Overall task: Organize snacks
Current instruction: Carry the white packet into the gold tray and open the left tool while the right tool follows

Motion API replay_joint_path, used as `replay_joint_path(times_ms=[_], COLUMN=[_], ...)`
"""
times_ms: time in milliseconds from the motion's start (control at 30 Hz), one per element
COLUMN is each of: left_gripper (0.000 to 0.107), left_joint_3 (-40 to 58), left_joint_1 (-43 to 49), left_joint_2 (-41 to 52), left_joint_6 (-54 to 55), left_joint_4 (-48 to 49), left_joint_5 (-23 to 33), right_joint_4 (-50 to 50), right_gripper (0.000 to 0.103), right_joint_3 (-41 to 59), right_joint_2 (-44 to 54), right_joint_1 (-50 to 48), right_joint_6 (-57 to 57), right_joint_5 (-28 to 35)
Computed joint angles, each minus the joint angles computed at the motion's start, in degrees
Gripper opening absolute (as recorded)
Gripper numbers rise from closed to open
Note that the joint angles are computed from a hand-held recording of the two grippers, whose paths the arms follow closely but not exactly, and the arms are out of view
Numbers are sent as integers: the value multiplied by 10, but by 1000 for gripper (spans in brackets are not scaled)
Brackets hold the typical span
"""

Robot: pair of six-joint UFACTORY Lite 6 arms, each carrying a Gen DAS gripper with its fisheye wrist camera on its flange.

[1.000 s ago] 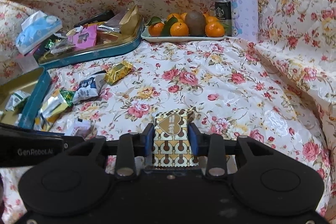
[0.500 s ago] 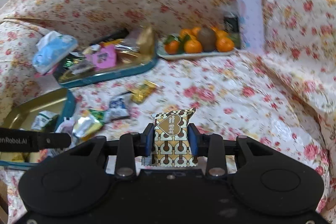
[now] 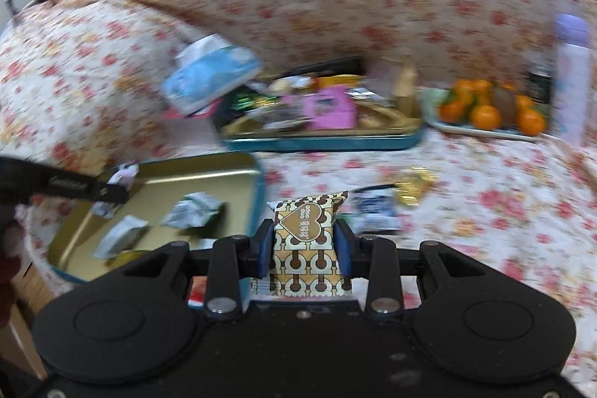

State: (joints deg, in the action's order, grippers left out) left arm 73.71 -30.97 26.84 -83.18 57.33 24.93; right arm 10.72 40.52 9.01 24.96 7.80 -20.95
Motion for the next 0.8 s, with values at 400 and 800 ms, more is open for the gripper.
replay_joint_path(times_ms=[400, 800], left_gripper=[33, 34], left_joint_3=[-31, -101], left_joint_1=[70, 48], left_joint_2=[20, -41], left_joint_6=[-30, -136], left_joint_4=[73, 121], left_joint_5=[-22, -31], right_joint_4=[-30, -50], right_gripper=[36, 36], right_joint_3=[166, 205], right_joint_2=[145, 184], right_joint_1=[86, 110], right_joint_6=[19, 42], right_joint_5=[55, 64])
